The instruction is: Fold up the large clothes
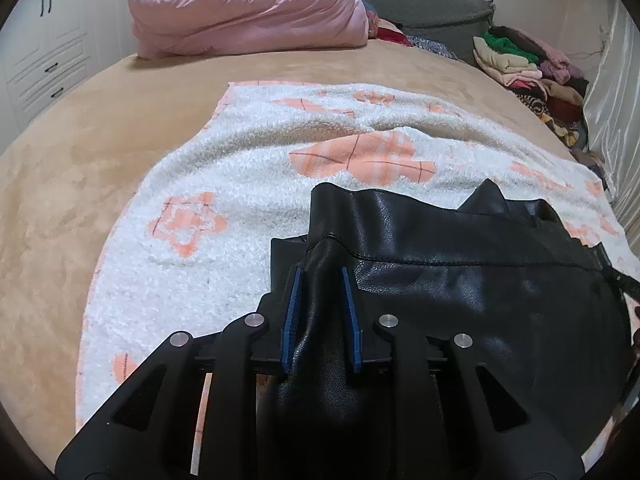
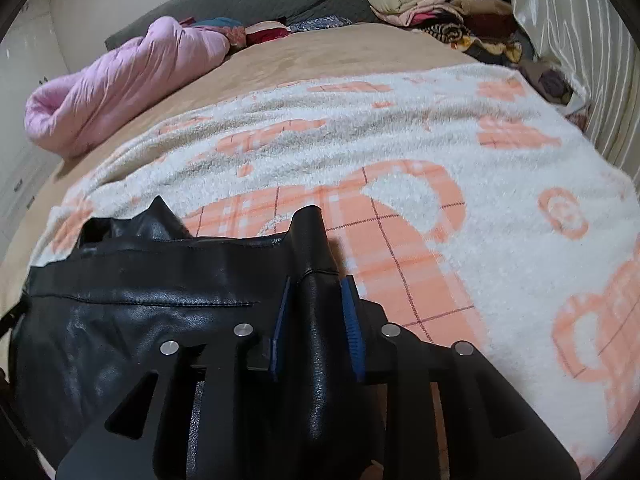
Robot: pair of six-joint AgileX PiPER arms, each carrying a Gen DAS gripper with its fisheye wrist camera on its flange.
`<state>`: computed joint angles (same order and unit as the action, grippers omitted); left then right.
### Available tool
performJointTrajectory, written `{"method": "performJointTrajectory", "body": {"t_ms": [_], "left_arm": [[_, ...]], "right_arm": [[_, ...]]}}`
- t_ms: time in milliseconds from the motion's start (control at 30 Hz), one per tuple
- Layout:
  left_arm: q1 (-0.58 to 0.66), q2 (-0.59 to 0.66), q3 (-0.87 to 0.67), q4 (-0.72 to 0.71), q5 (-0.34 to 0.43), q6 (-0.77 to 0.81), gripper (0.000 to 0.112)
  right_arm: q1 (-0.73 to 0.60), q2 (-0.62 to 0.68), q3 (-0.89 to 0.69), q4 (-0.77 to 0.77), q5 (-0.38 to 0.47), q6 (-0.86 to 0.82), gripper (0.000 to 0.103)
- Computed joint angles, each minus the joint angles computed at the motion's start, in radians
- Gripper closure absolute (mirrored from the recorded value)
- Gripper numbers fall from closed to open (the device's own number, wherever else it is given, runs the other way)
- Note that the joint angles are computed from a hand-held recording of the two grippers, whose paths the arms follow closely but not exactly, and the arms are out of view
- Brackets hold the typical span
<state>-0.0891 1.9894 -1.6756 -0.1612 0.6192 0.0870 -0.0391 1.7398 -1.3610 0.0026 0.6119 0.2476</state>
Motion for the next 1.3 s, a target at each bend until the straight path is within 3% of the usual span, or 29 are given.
{"method": "performJointTrajectory", "body": {"t_ms": [100,200,267,300,400,467,533,700,1033,1200,1300], "left_arm": [[-0.006,0.000,-0.014,0.029,0.013,-0.020,0.096],[0.000,-0.010,-0.013,0.017,0.018,-0.012,0.094],[0.005,-0.023,-0.003,0.010,0.014,-0.003,0.092],[0.006,-0.031,0.004,0.005,0.012,0.002,0.088],[0.014,-0.060,0.028,-0.026,0.003,0.027,0.063],[0.015,-0.082,0.048,-0.033,-0.004,0.038,0.056],[0.013,-0.105,0.070,-0.021,-0.014,0.032,0.037],[0.021,-0.162,0.124,-0.056,-0.025,0.064,0.023],[0.056,-0.241,0.208,-0.196,0.014,0.178,0.019],[0.136,-0.239,0.293,-0.377,0.056,0.303,0.019],[0.189,-0.194,0.305,-0.505,0.121,0.369,0.019]], "right_arm": [[0.016,-0.011,-0.007,-0.046,0.013,0.032,0.072],[0.012,-0.044,0.009,-0.044,0.013,0.030,0.034],[-0.018,-0.082,0.046,0.064,-0.003,-0.050,0.028],[-0.026,-0.093,0.056,0.088,-0.003,-0.063,0.027],[-0.051,-0.152,0.114,0.168,-0.019,-0.118,0.013],[-0.073,-0.181,0.143,0.255,-0.008,-0.194,0.010],[-0.092,-0.220,0.182,0.310,0.007,-0.239,0.008],[-0.129,-0.315,0.288,0.422,0.018,-0.319,0.006],[-0.146,-0.428,0.389,0.496,0.060,-0.381,0.004],[-0.152,-0.420,0.403,0.505,0.088,-0.435,0.004],[-0.184,-0.374,0.406,0.559,0.116,-0.480,0.004]]}}
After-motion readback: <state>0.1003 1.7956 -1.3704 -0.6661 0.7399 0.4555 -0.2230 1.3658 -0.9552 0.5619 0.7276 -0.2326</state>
